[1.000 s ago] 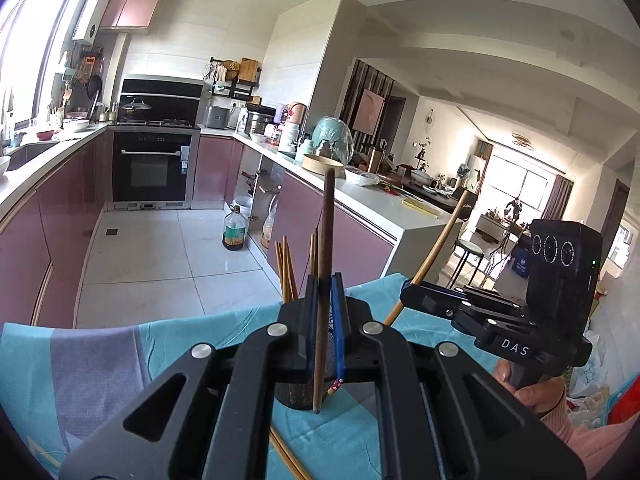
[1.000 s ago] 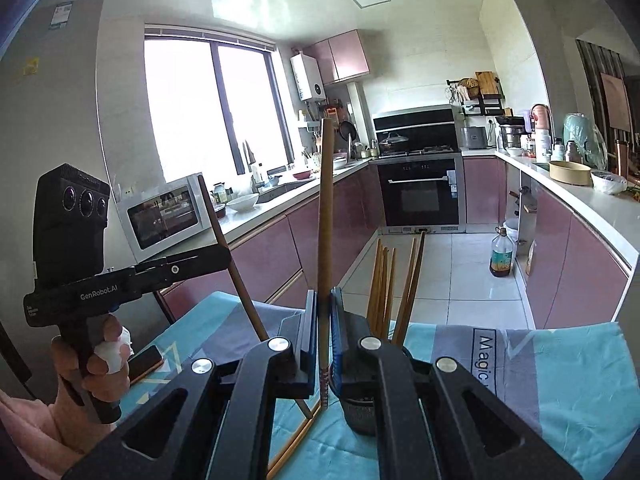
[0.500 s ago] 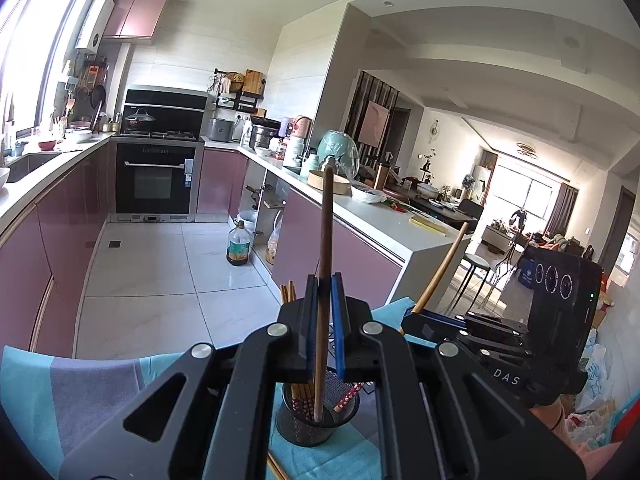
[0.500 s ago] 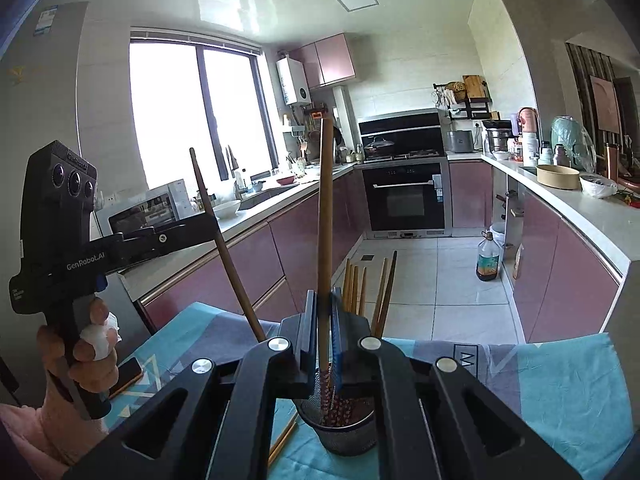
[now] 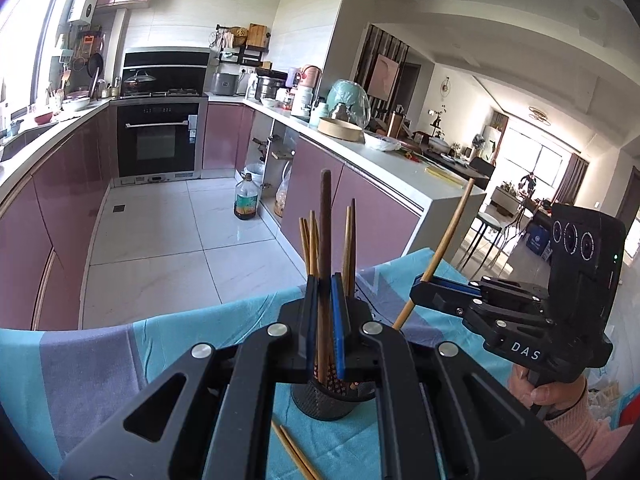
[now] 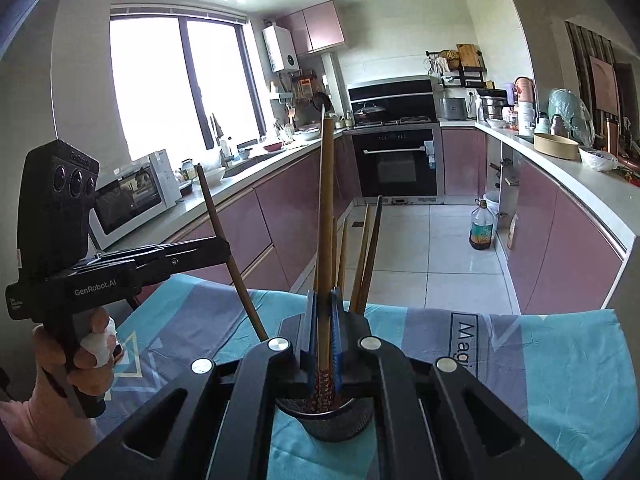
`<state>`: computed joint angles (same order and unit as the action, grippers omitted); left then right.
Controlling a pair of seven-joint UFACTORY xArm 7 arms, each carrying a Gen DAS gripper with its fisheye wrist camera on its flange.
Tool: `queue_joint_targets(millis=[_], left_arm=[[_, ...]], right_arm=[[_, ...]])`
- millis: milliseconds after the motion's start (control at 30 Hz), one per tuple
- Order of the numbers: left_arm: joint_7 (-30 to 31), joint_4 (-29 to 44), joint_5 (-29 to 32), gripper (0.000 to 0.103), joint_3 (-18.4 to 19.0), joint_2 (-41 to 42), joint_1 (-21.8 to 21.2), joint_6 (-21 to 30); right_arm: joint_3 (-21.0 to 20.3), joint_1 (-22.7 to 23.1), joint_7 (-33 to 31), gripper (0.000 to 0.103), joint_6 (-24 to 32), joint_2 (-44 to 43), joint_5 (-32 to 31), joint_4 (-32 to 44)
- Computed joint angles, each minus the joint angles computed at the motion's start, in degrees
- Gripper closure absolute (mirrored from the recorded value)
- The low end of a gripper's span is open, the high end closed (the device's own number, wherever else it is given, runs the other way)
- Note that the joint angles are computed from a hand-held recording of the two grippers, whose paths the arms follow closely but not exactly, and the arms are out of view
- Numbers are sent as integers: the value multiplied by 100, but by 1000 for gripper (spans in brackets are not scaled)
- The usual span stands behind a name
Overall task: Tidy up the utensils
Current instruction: 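Lift both held chopsticks upright and move them above the mesh holder, then open the right tool to drop its chopstick in the holder while the left tool releases its own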
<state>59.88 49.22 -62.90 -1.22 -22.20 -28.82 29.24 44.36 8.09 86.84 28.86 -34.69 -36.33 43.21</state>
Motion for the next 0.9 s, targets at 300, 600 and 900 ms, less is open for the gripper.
queue_joint_targets(millis=[300,600,900], left_arm=[[-507,394,730,95,-181,632,169,61],[-858,672,1064,95,-460,1190,302,-219],[-259,180,357,62,-477,959,163,-1020]], right_arm=[[-324,413,-197,97,285,807,21,242],[-720,803,344,96,434,1175,-505,301],[-884,1093,861,87,446,1083,-940,179]])
